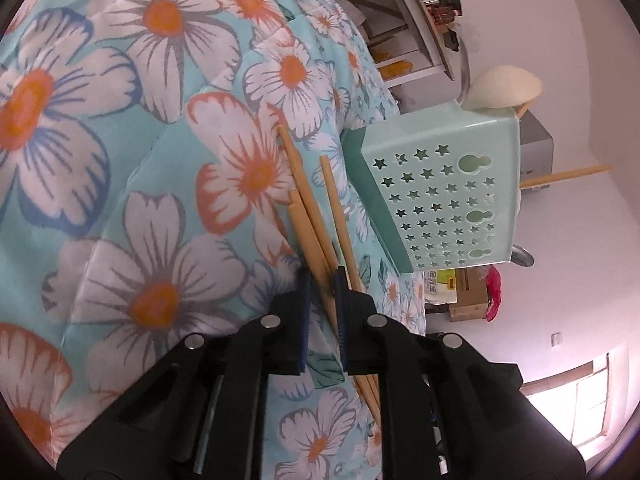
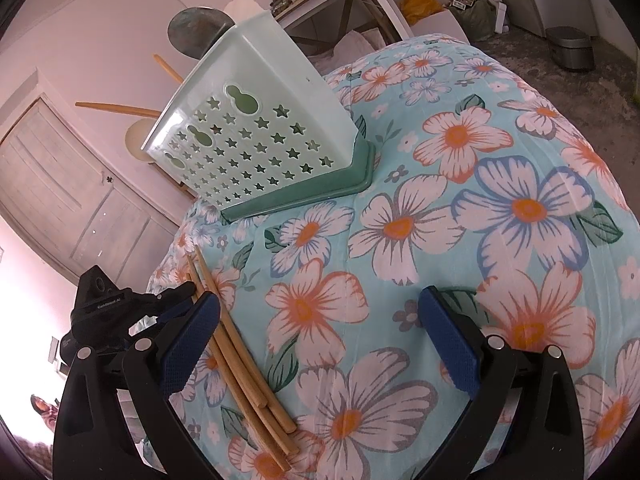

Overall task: Organize utensils
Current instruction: 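Move both open tools down to the chopsticks lying beside the holder, then close the left tool on the chopsticks while the right tool closes beside it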

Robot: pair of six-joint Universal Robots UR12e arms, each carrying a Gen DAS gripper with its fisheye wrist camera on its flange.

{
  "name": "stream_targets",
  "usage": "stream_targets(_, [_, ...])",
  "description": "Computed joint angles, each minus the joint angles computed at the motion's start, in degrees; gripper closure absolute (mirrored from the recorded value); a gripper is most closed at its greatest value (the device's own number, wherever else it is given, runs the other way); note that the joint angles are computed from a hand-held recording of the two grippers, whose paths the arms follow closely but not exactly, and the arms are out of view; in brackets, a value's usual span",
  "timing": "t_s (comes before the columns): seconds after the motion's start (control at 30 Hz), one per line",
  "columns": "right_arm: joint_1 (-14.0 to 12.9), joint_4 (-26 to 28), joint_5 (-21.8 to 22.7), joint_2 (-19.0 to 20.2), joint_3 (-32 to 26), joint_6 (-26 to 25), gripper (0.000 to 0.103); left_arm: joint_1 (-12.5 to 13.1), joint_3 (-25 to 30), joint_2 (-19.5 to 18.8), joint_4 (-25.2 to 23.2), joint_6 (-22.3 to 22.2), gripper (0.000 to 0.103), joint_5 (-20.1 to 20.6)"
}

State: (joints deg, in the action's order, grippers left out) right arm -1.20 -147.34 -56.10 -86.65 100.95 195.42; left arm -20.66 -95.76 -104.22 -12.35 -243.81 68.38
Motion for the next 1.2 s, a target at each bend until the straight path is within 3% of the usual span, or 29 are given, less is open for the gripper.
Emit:
stream_targets(0.2, [-0.03, -0.06, 0.05, 0.0, 0.03, 0.03, 0.006, -0.42, -0.8, 1.04, 0.37, 1.25, 0.093, 1.48])
stream_targets(0.5, [-0.04, -0.03, -0.01, 0.02, 0.0, -0.04, 0.006, 0.21, -4.44, 5.41, -3.56, 1.53, 0.09, 1.94])
stream_targets(0.83, [0.33, 0.0, -1.02, 0.06, -0.1, -0.24, 0.006, 1.7, -4.76, 4.62, -3.0, -4.99, 0.09, -2.42])
stream_targets(1.2, [0.94, -1.94, -2.83, 0.06, 0.3, 1.15, 0.006, 0.44, -2.99, 4.04, -5.59, -3.59, 0.091, 1.67])
